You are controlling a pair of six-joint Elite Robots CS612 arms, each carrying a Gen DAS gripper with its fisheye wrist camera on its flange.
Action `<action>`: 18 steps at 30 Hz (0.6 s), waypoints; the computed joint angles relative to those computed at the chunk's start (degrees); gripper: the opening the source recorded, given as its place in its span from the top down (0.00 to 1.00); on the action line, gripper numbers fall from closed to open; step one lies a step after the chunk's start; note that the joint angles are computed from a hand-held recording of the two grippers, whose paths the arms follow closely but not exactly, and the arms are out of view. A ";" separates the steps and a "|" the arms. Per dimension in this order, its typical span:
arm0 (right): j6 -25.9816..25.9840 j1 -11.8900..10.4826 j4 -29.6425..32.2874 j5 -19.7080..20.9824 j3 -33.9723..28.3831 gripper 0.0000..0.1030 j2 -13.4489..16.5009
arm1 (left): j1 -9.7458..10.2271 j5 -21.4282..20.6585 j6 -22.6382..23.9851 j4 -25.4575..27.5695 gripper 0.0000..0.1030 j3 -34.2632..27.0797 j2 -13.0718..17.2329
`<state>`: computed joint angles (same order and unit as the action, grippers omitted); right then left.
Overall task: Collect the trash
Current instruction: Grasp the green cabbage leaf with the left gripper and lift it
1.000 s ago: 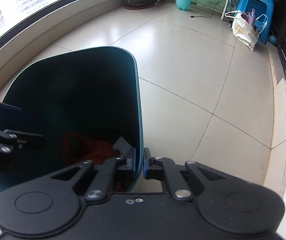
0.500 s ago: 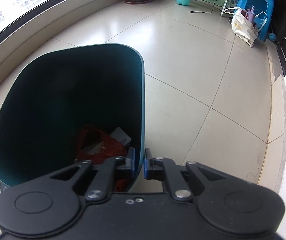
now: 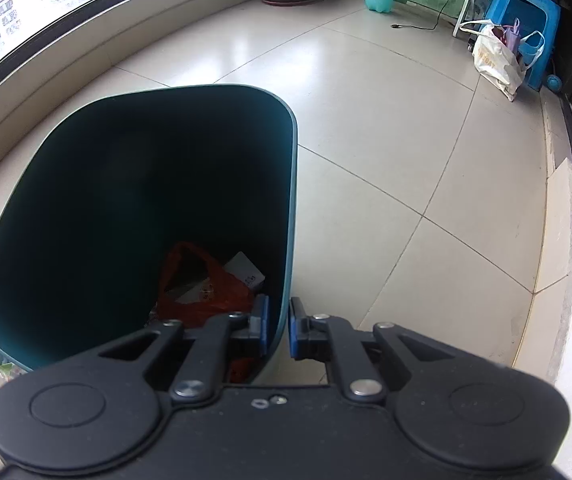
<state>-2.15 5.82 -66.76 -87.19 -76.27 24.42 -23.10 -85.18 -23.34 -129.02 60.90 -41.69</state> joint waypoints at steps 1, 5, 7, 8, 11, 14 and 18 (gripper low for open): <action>-0.01 0.02 -0.05 -0.11 0.06 0.92 -0.01 | 0.31 0.28 -0.55 0.96 0.26 -0.49 0.66; 0.14 0.26 0.20 -0.50 -0.13 0.92 0.00 | 1.64 -0.62 -2.70 4.38 0.26 -2.07 3.61; 0.06 0.40 0.32 -0.84 -0.20 0.92 0.02 | 2.54 -1.64 -4.19 5.33 0.26 -2.10 4.96; 0.01 0.43 0.34 -0.96 -0.25 0.92 0.05 | 2.78 -1.64 -4.62 5.49 0.26 -2.14 5.47; 0.11 0.58 0.29 -1.24 -0.34 0.92 0.12 | 3.80 -3.67 -6.30 5.42 0.26 -1.84 6.84; 0.21 0.87 0.29 -1.89 -0.09 0.92 0.03 | 4.05 -3.06 -5.52 5.93 0.26 -2.19 8.07; 0.10 1.22 0.34 -2.86 0.36 0.92 -0.17 | 3.94 -2.32 -3.22 6.41 0.26 -3.51 10.00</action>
<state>-2.04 7.04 -66.42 -90.05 -75.91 24.26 -19.16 -87.50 -26.56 -122.61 57.39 -31.69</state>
